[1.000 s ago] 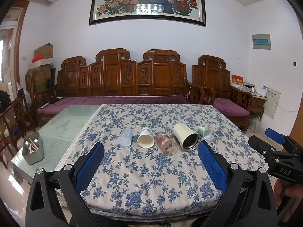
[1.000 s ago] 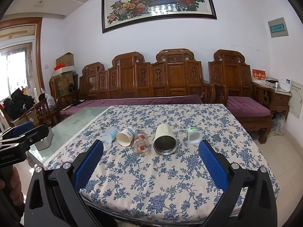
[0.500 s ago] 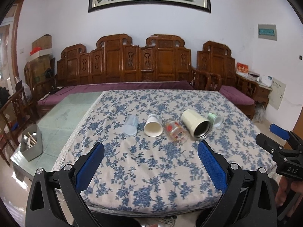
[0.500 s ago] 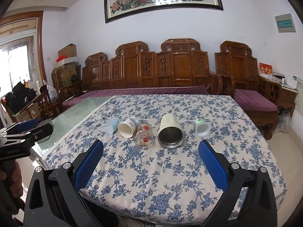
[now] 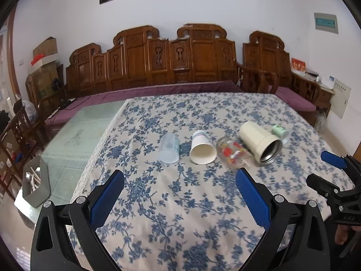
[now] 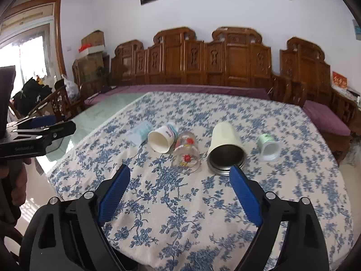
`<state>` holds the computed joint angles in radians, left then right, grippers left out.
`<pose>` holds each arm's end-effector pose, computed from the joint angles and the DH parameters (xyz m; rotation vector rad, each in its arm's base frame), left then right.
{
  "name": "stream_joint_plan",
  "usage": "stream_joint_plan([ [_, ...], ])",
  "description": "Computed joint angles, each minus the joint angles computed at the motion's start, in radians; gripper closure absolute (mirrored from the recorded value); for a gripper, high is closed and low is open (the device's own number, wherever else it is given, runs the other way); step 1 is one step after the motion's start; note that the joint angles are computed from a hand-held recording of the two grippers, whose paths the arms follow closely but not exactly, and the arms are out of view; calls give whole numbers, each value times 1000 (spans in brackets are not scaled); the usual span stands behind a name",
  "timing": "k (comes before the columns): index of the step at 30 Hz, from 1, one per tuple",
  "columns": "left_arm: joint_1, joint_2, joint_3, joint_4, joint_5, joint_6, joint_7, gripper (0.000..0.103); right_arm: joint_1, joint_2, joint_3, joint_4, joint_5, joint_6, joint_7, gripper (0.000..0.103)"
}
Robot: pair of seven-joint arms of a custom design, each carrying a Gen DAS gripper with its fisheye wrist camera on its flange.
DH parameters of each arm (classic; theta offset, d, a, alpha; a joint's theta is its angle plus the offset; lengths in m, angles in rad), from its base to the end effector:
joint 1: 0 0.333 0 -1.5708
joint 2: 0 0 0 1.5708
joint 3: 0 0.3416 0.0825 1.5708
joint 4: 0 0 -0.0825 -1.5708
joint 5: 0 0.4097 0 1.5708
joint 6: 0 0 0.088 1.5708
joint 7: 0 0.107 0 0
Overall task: Flip cup upside down
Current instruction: 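Move the left tool to the clear plastic cup and close on it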
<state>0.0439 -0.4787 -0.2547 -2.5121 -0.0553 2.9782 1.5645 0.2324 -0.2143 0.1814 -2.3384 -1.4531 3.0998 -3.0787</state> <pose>0.4487 -0.1070 0.5665 -1.5028 1.8108 -0.8535 0.4229 0.2805 0.4845 -1.7239 1.3707 -0.6507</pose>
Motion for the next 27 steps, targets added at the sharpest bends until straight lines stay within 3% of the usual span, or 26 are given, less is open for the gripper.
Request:
stream_joint_plan([
  [4, 15, 94, 3, 55, 21, -9, 8, 8, 14, 85, -14, 38, 93, 6, -94, 14],
  [12, -80, 306, 116, 226, -85, -101, 147, 18, 60, 209, -54, 115, 200, -1, -217, 18],
  [20, -68, 504, 131, 425, -69, -221, 150, 28, 126, 306, -103, 187, 383, 22, -395, 21],
  [27, -85, 653, 151, 608, 18, -320, 116, 36, 174, 331, -137, 179, 505, 53, -522, 21],
])
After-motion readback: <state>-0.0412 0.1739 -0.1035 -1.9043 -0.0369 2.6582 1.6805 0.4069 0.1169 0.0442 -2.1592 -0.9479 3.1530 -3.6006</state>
